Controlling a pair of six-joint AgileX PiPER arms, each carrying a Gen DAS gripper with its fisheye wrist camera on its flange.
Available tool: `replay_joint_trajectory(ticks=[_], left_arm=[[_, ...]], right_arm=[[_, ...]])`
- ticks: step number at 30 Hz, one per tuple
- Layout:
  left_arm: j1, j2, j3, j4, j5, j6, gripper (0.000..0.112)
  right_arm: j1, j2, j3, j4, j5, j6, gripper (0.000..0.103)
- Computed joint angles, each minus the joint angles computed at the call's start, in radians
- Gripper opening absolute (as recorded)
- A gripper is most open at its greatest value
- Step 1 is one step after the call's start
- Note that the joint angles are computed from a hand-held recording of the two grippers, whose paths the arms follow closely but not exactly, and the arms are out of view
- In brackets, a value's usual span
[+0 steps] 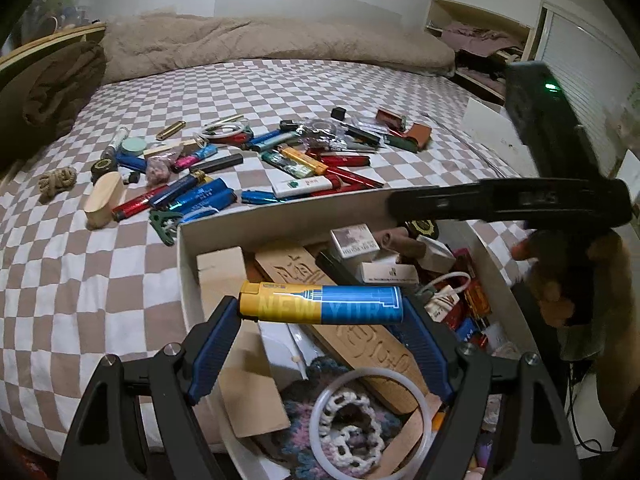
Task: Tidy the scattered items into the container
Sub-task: 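Carry the yellow-blue and red lighters over the white box with both tools, then open the right tool dropping the red lighter while the left tool lowers its lighter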
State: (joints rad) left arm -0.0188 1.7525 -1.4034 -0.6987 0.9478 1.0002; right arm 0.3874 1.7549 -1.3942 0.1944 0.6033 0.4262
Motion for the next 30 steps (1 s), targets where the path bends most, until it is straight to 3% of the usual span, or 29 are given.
replay_joint_trajectory(ticks=[3,6,8,9,10,26,30], left_arm=[[0.004,0.004,0.004,-0.008,0.006,0.008,0.081],[0.009,0.012,0.001,-0.011,0.017,0.010,0.081],[0.009,0.017,-0.002,-0.009,0.022,0.009,0.081],[0.007,0.019,-0.002,-0.007,0.020,0.010,0.081],[0.003,0.021,-0.001,-0.003,0.015,0.008,0.081],[-0.005,-0.005,0.021,-0.022,0.098,-0.025,0.081],[-0.020,-0.001,0.011,0.002,0.175,-0.125,0.081]], right_arm=[[-0.001,0.033,-0.031,-0.024,0.023,0.048,0.083],[0.005,0.039,-0.036,-0.135,0.034,0.198,0.084],[0.002,0.033,-0.026,-0.154,0.032,0.238,0.092],[-0.004,0.029,-0.017,-0.133,0.024,0.222,0.102],[-0.007,0.027,-0.013,-0.124,0.017,0.215,0.103],[-0.006,-0.090,0.077,-0.074,-0.023,0.164,0.103],[-0.004,-0.108,0.095,-0.091,-0.035,0.179,0.103]])
